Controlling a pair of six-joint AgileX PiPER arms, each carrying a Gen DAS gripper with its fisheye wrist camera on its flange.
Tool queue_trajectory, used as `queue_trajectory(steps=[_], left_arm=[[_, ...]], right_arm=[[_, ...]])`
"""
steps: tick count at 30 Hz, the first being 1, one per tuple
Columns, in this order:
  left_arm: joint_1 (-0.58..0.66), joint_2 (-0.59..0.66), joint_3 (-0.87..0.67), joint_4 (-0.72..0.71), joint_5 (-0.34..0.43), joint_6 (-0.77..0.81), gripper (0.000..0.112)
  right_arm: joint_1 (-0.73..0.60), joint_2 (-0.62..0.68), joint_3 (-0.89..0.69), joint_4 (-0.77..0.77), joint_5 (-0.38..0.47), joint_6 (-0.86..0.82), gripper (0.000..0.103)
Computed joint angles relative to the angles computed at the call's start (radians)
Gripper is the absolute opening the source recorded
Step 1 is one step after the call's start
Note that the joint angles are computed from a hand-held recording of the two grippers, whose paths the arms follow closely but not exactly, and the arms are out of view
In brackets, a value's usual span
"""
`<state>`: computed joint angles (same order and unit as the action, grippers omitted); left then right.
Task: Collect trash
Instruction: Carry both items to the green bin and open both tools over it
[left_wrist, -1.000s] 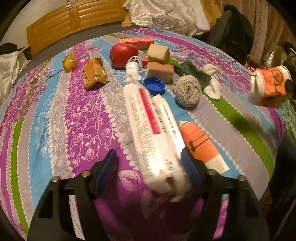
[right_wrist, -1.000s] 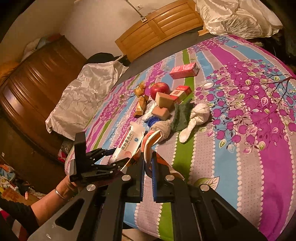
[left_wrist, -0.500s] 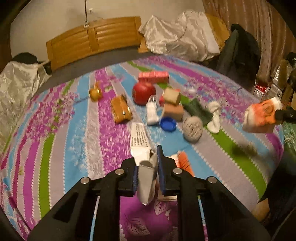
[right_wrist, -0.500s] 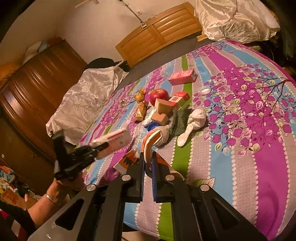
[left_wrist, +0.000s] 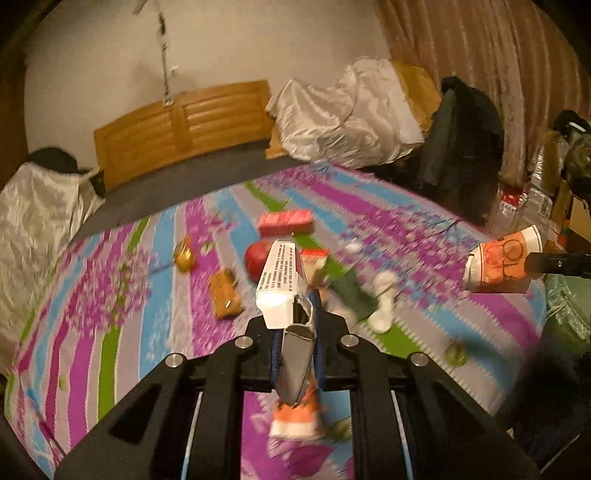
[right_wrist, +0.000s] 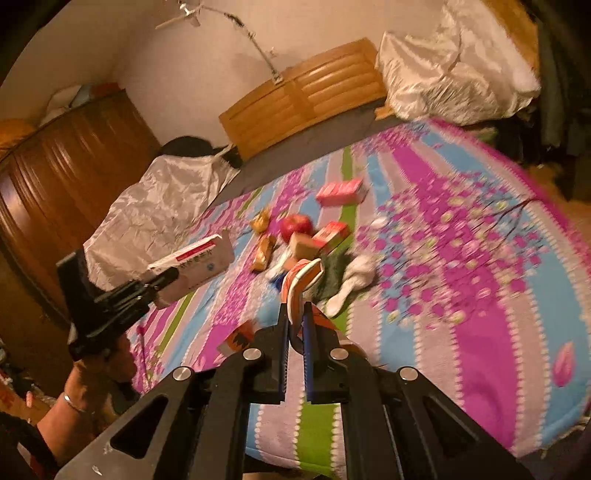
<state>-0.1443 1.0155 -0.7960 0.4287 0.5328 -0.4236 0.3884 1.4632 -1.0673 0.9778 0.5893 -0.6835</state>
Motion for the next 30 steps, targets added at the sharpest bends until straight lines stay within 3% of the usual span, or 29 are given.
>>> queue_trajectory(steps=[3,10,17,24,26,30], left_arm=[[-0.193,0.075,-0.111,0.206,0.104,-0.220,0.012],[-0.453,0.289,-0.380,0.290,0.207,-0.333,0.012],[-0.610,0.554,-0.697,0.236,0.245,-0.251,0.012],[-0.707,0.792,-1.004,0.107,0.281,-0.089,0.012],[-0.738,0.870,-1.111,0.077,0.307,-0.036,0.012],[-0.781,1.032,-1.355,0.007,0.384,0.078,0.012]], right_arm=[[-0.059,-0.088,0.007,-0.109,0.010,0.089,0.008],[-0.308,-0.276,0.007,-0.299,0.096,0.210,0.008],[-0.763,-0.358,-0.041,-0.247,0.308,0.073,0.008],[-1.202,-0.289,-0.092,-0.148,0.483,-0.115,0.008],[-1.303,-0.276,-0.086,-0.128,0.520,-0.165,0.008],[-1.411,-0.224,-0.106,-0.163,0.494,-0.197,0.008]])
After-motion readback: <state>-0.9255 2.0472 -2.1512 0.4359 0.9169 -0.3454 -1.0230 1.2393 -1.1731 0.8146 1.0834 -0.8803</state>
